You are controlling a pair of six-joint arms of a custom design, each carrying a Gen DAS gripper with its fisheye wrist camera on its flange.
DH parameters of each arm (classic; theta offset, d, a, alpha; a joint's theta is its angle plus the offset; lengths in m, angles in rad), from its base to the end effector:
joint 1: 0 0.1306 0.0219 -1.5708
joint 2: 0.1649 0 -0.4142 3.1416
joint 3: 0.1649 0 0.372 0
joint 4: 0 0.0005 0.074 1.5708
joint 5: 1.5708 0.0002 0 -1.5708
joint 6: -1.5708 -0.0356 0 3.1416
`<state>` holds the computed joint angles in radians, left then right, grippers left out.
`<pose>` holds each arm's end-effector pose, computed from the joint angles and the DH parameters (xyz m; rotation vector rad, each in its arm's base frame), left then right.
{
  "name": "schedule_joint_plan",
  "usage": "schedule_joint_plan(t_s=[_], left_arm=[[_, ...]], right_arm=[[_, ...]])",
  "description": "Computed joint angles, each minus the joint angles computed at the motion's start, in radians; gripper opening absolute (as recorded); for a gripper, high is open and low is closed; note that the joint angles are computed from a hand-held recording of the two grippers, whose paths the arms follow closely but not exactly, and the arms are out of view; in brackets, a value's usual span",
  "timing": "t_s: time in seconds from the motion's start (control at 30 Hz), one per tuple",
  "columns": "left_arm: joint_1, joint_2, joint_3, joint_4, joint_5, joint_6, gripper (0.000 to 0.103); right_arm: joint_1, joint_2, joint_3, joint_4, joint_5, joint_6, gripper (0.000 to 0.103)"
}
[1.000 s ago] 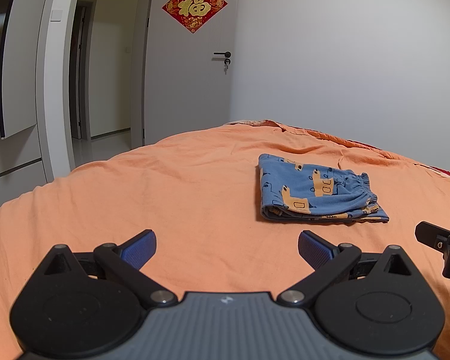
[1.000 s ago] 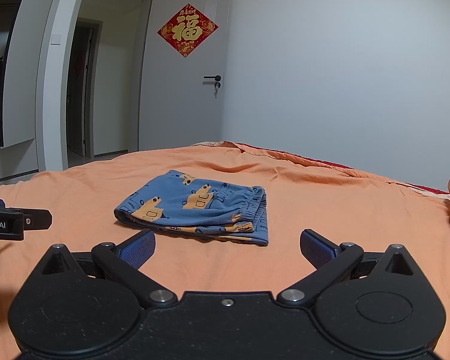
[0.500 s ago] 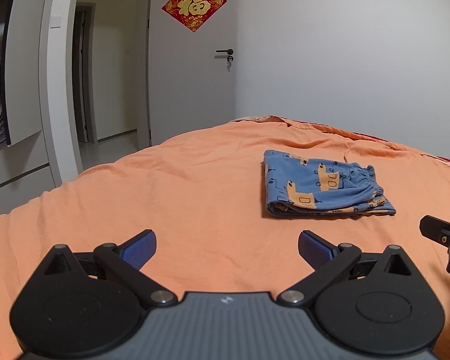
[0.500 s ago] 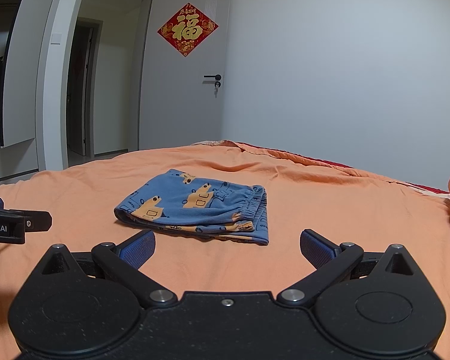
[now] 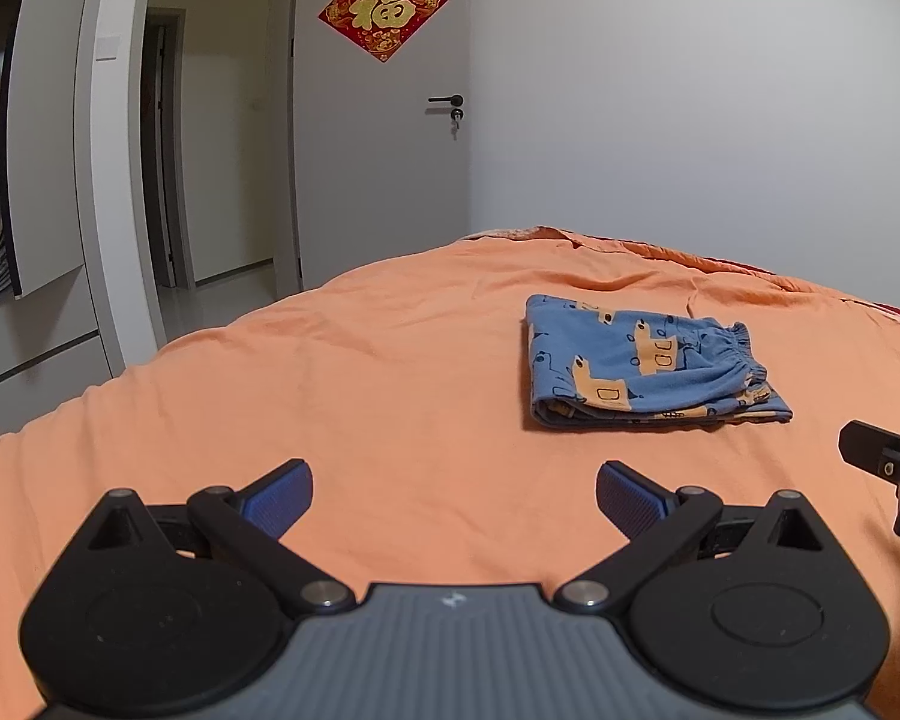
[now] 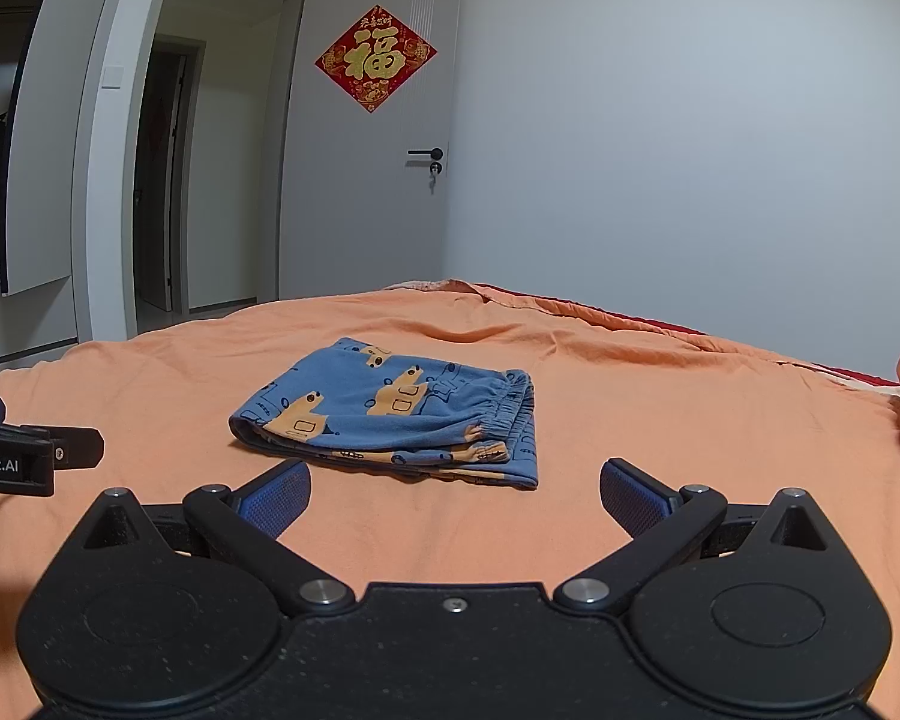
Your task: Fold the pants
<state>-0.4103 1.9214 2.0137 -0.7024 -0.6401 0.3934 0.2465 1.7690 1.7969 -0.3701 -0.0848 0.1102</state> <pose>0.6322 -0.2524 0.4663 -0.3325 2.0274 0.2050 0.6238 0.1596 0.4912 -0.3960 1.8741 0.1730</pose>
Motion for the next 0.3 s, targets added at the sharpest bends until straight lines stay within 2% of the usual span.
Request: schedule_joint_plan(t_s=[0.3], left_arm=[[-0.001,-0.002,-0.001,-0.001,0.003,-0.004,0.103]], right_arm=[[0.002,-0.003,-0.009,0.004,0.003,0.001,0.102]])
